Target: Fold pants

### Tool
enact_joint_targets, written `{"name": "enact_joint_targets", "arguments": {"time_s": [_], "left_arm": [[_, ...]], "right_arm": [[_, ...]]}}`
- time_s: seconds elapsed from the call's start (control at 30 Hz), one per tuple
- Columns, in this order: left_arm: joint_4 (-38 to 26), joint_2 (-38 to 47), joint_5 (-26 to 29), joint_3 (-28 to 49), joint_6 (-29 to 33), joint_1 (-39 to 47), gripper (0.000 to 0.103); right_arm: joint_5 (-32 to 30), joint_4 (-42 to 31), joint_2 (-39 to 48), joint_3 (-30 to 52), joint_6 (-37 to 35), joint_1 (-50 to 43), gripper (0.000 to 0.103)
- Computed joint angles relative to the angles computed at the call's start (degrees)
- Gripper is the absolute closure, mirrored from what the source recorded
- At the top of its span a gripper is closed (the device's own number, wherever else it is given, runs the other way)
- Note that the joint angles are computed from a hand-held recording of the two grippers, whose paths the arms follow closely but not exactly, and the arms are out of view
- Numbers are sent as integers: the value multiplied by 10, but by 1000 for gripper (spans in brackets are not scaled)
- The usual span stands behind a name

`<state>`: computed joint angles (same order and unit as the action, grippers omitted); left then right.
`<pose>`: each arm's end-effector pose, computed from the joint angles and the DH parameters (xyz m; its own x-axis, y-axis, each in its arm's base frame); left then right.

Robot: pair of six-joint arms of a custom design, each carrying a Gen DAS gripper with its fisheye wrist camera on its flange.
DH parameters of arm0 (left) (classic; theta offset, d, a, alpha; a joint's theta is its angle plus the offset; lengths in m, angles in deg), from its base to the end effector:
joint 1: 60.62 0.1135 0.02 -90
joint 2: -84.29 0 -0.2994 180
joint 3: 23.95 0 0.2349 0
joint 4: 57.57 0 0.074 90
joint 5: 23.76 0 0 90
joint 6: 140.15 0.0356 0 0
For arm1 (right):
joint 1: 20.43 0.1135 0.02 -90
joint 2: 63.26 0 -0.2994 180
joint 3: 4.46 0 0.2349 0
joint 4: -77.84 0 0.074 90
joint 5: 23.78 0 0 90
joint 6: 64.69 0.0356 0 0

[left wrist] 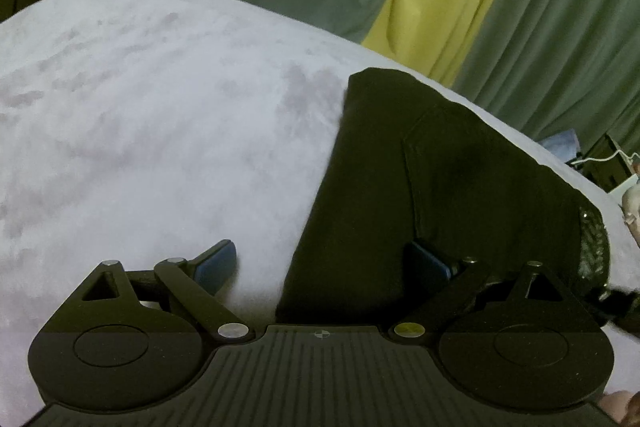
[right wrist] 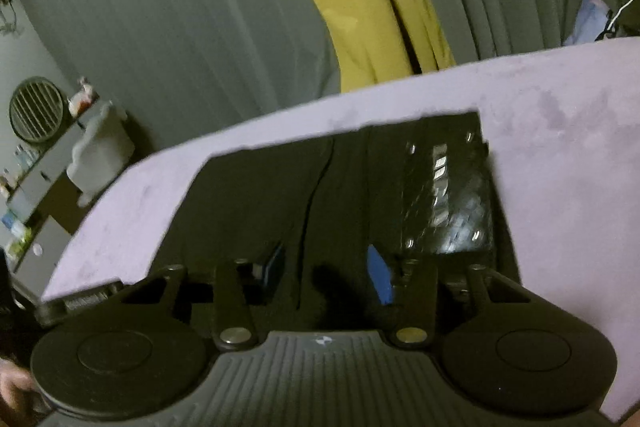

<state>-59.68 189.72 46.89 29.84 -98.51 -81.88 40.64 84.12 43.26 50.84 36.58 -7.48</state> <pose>0.2923 -0.1011 0.1312 -0.6186 -0.5159 -0.5926 -0.4557 0.8500 -0.2644 0.3156 0.0883 0.1425 -0.7728 0.0032 -0.6346 -0.3558 0.8259 0.4374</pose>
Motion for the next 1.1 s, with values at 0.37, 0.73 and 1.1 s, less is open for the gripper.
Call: {"name": "enact_joint_targets", "arguments": {"time_s": [0.37,0.73,1.1], "left_arm": [[-4,4,11,1,-5,6,5],[33,-1,34,-24,-36,27,6],[69,-5,75,-52,-83,58,6]], "right_arm": [[-17,11,33,-7,11,-15,68],[-73,6,-13,-42,32,-48,51],[-147,15,3,-47,98,-165,33]]}}
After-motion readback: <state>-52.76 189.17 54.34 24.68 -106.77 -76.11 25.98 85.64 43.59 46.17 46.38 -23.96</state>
